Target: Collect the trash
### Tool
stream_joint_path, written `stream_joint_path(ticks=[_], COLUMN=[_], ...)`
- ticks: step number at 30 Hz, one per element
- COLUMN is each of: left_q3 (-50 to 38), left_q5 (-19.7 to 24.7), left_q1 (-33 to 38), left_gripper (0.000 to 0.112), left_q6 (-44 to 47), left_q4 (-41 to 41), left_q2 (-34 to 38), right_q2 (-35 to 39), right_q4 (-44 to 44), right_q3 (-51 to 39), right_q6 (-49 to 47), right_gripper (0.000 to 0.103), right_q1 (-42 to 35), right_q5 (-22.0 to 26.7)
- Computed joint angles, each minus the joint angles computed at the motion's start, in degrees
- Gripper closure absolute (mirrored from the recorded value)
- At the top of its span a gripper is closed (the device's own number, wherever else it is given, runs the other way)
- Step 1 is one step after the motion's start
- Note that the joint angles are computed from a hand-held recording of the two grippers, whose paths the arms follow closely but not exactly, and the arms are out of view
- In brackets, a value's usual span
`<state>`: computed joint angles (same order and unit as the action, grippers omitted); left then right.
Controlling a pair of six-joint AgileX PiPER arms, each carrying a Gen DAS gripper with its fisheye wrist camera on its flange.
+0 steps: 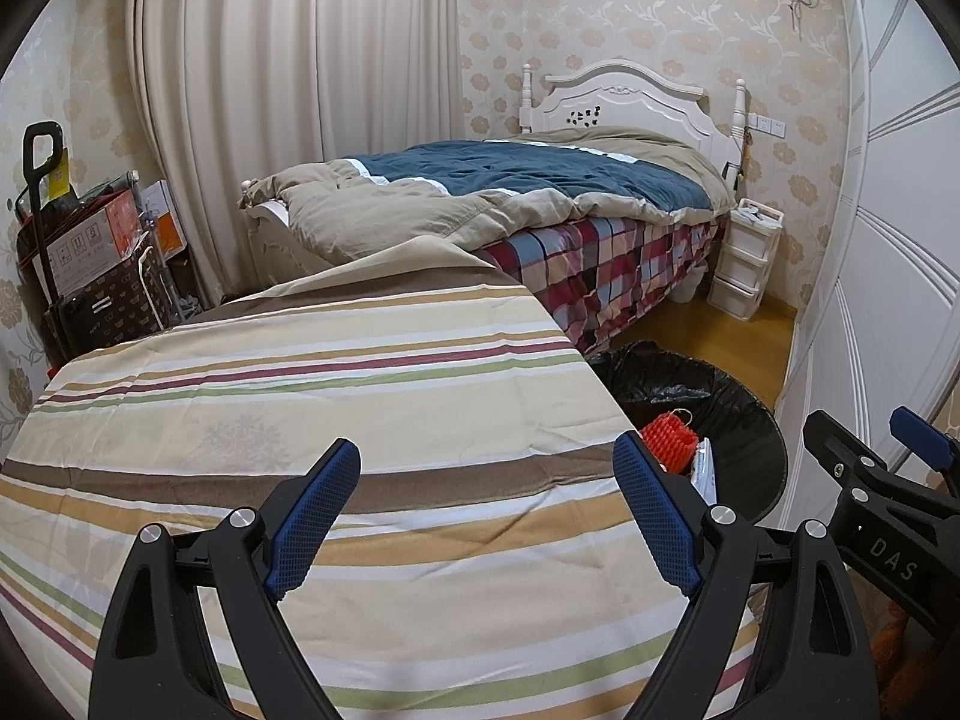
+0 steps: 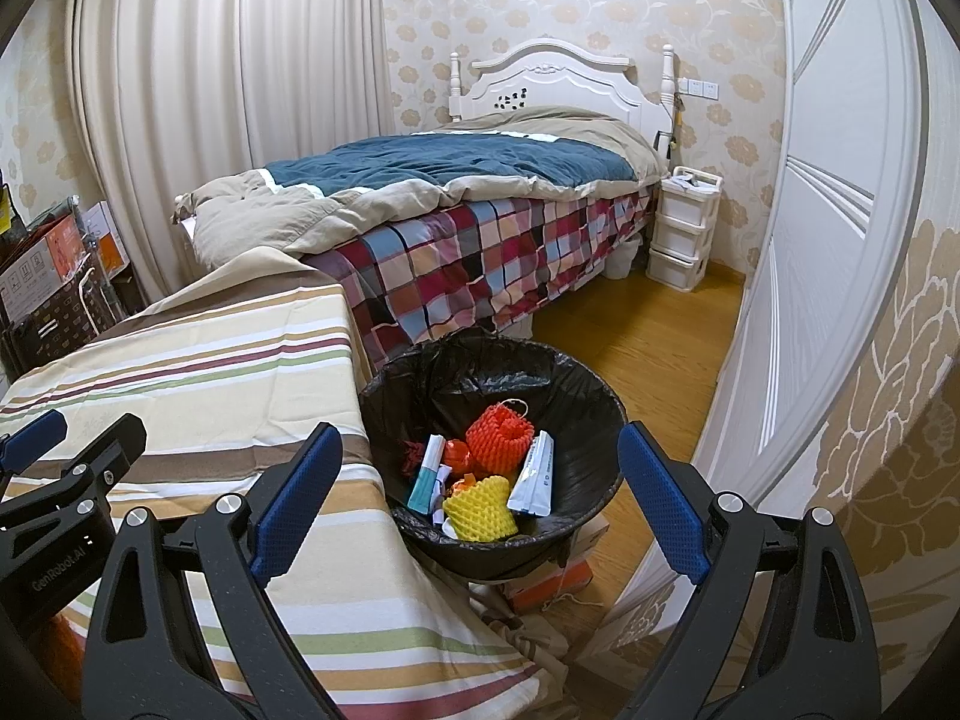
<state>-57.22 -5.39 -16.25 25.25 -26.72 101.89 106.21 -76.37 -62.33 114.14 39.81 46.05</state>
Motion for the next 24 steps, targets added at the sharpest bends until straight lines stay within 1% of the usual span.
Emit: stream_joint_path(ticks=[2, 4, 11, 13, 15, 18, 19, 21, 22, 23, 24], left_q3=[0.02, 0.10, 0.47, 0.92, 0.99, 1.38, 1.37, 1.32, 1.37, 1.42, 1.43], left_q5=[-0.21, -0.16, -0.68, -1.39, -1.40, -1.97, -1.97, -1.69, -1.51, -1.75, -1.92], left_q1=[-0.05, 0.20, 0.35, 0.42, 0.91, 1.13, 1.00, 1.05, 1.22, 1.11, 0.90], left_gripper=[0.027, 0.027, 0.027, 0.027, 0.027, 0.027, 0.027, 0.027, 0.027, 0.027, 0.027], left_q6=[0.95, -1.58, -2.70, -1.39, -5.00, -5.05, -3.83, -4.52, -6.72, -6.63, -4.76], left_q4=[-0.88, 1.73, 3.31, 2.23, 5.91, 5.81, 4.45, 5.08, 7.18, 6.99, 5.11], left_q2=[0.05, 0.07, -0.14, -0.35, -0.37, -0.52, -0.59, -0.61, -0.67, -0.65, -0.61], right_q2=[0.03, 0.03, 0.05, 0.03, 0.02, 0.10, 0.06, 0.13, 0.06, 0.07, 0.08], right_q4=[0.15, 0.11, 0.12, 0.10, 0.08, 0.22, 0.14, 0.27, 0.20, 0.20, 0.20], right_q3=[-0.12, -0.15, -0.13, -0.12, -0.09, -0.25, -0.18, -0.30, -0.21, -0.23, -0.24], right_q6=[-0.17, -0.16, -0.16, -0.16, -0.15, -0.28, -0.19, -0.36, -0.30, -0.32, -0.35], right_gripper=[0.012, 0.012, 0.012, 0.012, 0.012, 0.012, 0.012, 0.012, 0.012, 0.012, 0.012], right_q1=[0.01, 0.07, 0.01, 0.02, 0.01, 0.02, 0.03, 0.05, 0.03, 0.06, 0.03], right_q5=[0.00, 0.08, 0.01, 0.03, 0.01, 0.03, 0.02, 0.05, 0.01, 0.04, 0.03])
